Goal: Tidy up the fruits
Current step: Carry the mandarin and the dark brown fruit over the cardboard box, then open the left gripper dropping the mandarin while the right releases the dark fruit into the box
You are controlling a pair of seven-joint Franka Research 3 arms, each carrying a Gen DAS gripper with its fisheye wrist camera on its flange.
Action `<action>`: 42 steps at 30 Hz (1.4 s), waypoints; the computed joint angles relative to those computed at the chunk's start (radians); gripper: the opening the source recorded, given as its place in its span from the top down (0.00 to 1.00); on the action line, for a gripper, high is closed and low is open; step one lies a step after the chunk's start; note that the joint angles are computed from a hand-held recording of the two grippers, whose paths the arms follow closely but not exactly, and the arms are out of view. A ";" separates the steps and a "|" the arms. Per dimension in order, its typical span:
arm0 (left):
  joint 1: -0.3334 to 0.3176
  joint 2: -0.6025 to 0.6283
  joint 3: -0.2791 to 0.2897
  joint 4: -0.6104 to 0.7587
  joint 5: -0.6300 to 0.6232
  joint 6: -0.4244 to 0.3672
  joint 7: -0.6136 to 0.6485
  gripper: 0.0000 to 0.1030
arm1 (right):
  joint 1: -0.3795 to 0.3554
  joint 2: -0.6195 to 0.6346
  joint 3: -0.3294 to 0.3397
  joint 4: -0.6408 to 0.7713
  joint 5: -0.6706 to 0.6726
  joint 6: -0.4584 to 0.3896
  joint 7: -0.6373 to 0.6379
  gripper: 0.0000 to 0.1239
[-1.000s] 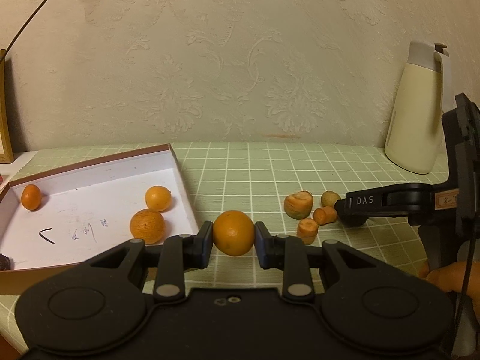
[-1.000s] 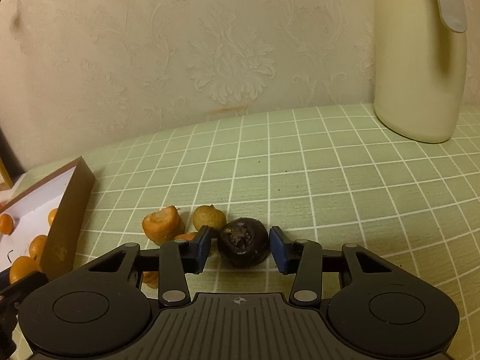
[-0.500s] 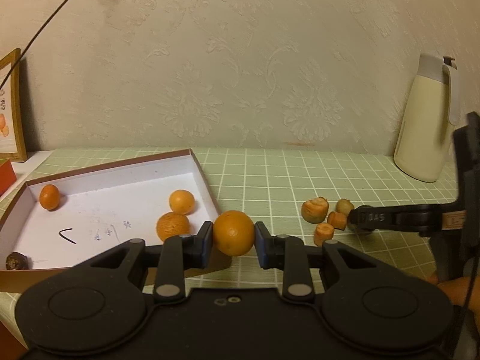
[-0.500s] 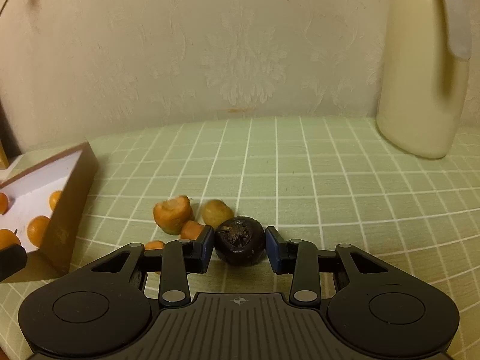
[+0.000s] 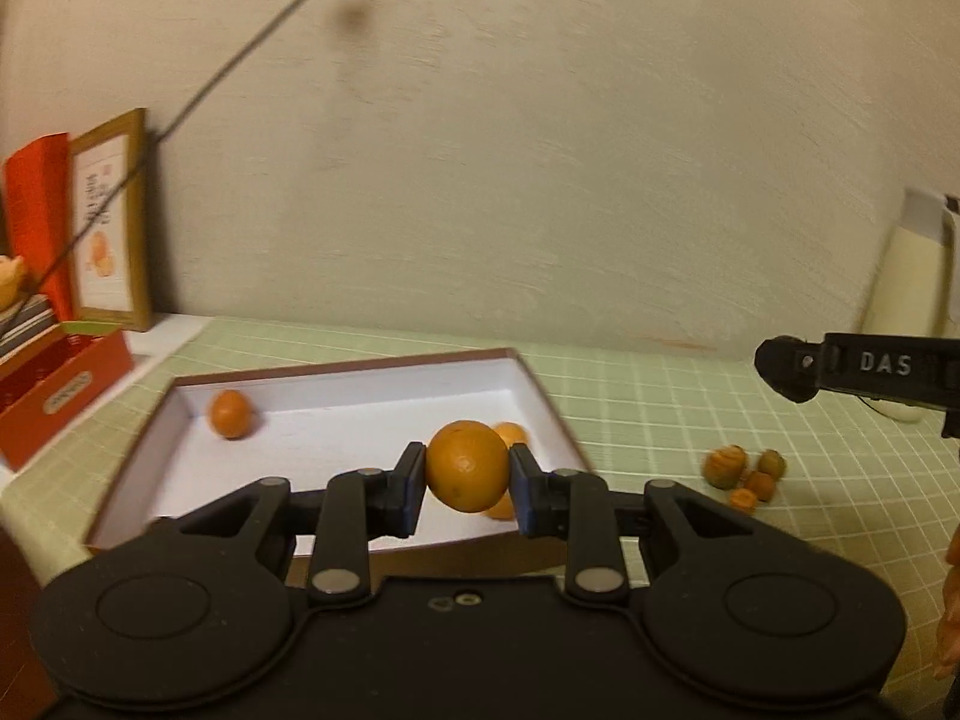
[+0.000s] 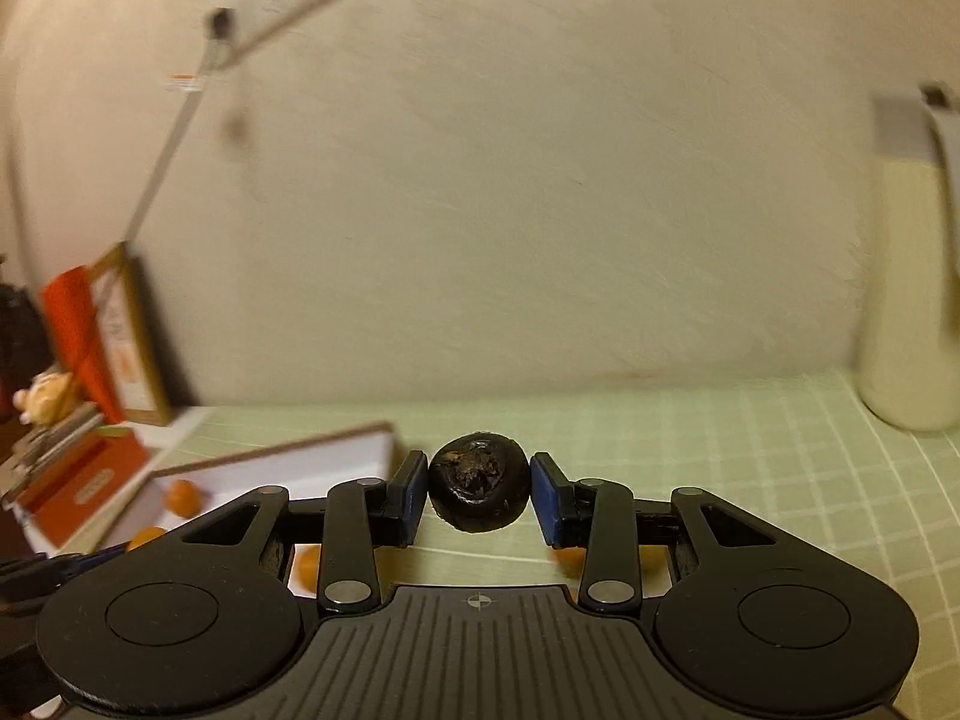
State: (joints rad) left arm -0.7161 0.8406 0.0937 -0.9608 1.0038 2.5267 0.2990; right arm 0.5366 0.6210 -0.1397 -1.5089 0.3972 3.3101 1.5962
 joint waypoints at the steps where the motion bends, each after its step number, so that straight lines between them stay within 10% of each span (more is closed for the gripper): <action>1: -0.008 -0.032 0.017 -0.044 0.020 0.000 -0.031 0.81 | -0.034 0.003 0.053 0.013 -0.017 0.012 -0.014 0.70; 10: 0.009 -0.208 0.022 -0.260 0.211 -0.068 -0.222 0.81 | -0.099 0.071 0.217 0.132 -0.072 0.032 -0.086 0.70; 24: 0.108 -0.272 -0.074 -0.345 0.323 -0.159 -0.318 0.81 | 0.034 0.162 0.097 0.263 -0.048 -0.002 -0.114 0.70; 42: 0.151 -0.190 -0.069 -0.261 0.190 -0.131 -0.219 0.81 | 0.024 0.381 0.041 0.640 -0.197 -0.298 0.112 0.70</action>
State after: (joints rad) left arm -0.5652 0.6510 0.0250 -1.2221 1.1939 2.3956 0.0797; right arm 0.5603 1.0022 -0.0990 -0.8685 0.2000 3.0120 1.7081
